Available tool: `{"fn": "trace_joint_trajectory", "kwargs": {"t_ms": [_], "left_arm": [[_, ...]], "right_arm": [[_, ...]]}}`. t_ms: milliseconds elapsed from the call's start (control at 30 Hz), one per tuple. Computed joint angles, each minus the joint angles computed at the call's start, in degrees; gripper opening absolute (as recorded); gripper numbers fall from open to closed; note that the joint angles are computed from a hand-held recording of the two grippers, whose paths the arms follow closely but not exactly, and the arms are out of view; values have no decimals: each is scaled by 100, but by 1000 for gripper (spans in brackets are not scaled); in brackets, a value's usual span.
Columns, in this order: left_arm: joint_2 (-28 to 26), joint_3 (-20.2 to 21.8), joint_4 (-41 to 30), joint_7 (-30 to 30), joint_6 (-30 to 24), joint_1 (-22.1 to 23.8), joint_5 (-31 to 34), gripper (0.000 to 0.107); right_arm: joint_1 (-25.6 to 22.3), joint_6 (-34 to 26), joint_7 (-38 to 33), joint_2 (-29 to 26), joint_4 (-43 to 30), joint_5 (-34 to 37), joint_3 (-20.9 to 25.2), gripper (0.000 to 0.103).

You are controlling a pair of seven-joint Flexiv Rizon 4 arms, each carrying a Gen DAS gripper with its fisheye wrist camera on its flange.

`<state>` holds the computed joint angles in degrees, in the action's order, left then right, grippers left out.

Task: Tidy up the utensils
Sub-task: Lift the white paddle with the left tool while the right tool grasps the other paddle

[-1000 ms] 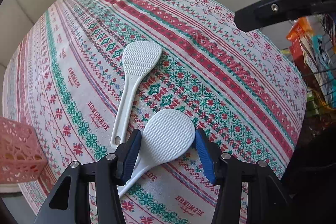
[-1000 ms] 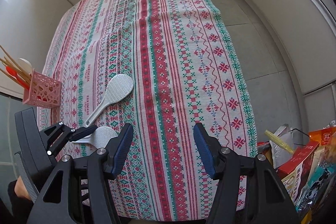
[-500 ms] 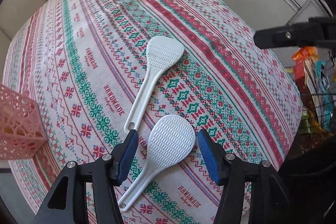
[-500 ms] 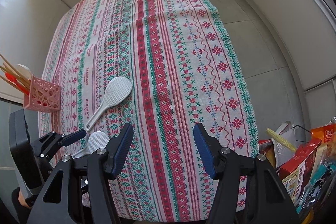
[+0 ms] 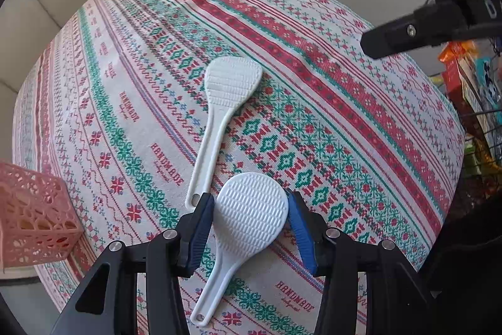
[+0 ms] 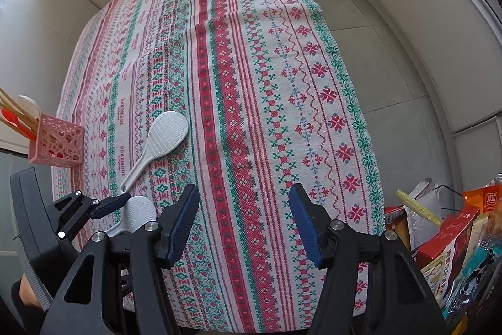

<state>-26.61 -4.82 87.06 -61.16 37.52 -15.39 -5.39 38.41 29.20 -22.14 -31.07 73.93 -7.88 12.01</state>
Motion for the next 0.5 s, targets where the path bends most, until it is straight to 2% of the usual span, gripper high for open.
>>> {"fn": "trace_joint_trajectory", "kwargs": {"t_ms": [267,400,500], "left_arm": [[670,-43,774,-770,1165,373,-1063,49],[799,-81,942,-1104,1656,437,-1393,49],[931,-131,1125,-1076,1878,547,-1670,49]], "right_arm": [[-99,303,155,-359,-319,444,72,62],[-98,406,235,-746,-770,699,114,62],[-60,369,238,-1094,-1230,808,109,62]]}}
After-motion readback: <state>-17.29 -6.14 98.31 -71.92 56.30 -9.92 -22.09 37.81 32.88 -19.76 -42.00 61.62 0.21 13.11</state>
